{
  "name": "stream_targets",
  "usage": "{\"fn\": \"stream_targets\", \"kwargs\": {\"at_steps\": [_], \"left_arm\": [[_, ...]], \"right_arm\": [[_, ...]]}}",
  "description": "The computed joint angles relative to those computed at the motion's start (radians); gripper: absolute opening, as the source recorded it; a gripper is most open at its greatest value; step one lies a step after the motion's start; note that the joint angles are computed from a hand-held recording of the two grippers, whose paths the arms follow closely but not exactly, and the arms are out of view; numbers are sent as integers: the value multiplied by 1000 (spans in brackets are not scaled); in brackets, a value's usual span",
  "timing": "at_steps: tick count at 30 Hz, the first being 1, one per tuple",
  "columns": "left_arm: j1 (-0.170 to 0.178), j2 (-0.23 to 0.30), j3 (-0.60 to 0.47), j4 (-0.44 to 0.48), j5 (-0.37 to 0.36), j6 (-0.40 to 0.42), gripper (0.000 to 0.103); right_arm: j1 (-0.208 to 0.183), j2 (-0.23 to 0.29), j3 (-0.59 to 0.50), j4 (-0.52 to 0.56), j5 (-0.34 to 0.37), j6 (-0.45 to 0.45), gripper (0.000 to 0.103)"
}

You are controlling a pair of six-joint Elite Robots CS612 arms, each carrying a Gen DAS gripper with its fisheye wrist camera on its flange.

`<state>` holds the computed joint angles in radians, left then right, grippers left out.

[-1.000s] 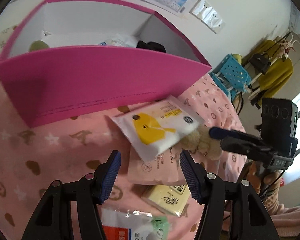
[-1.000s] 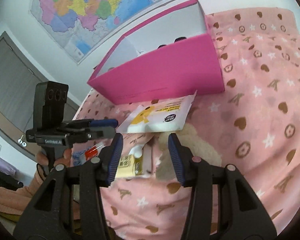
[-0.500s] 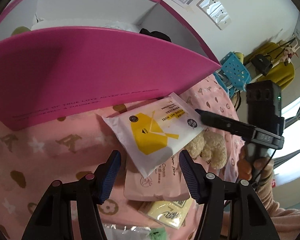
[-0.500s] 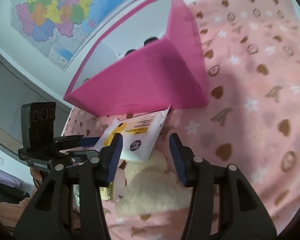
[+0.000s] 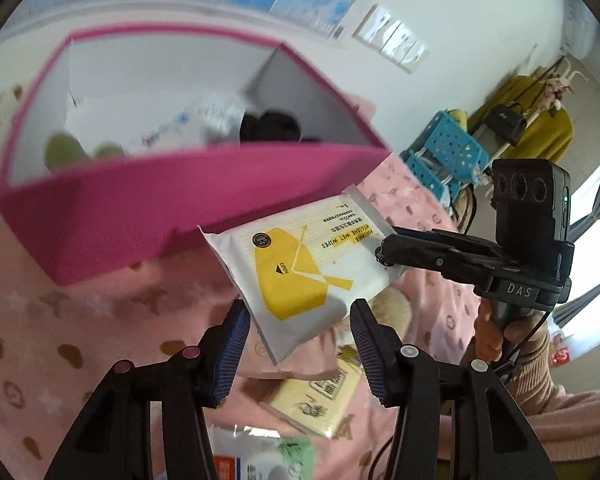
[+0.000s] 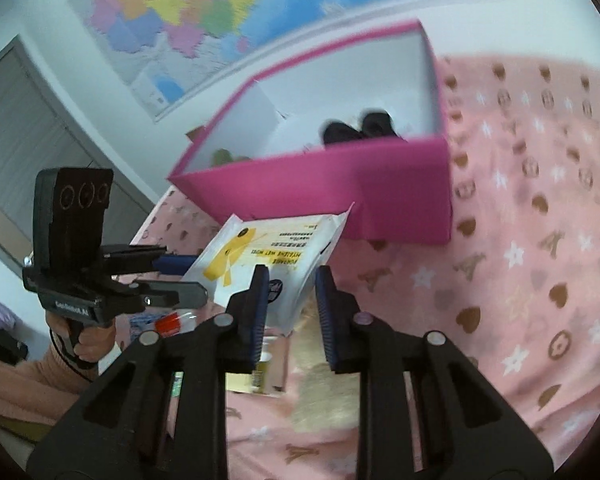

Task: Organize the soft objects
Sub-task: 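Carry the wet wipes pack into the box and open the left tool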

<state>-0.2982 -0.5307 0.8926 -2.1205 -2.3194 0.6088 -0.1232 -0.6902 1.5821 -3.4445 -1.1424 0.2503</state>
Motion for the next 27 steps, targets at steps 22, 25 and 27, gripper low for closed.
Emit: {"fn": "stream_targets", "kwargs": {"at_steps": [22,25,27], "left_arm": [[-1,135,-308,-182,142,-218,52],[-6,171,-371,-153,175,-223,52],[-12,192,-406,-146,207,-239,52]], "right_arm": [[25,73,-296,206,-76,-107,27],[26,99,-350,273,-101,-97,28],[28,114,-382,323,-124,-104,33]]}}
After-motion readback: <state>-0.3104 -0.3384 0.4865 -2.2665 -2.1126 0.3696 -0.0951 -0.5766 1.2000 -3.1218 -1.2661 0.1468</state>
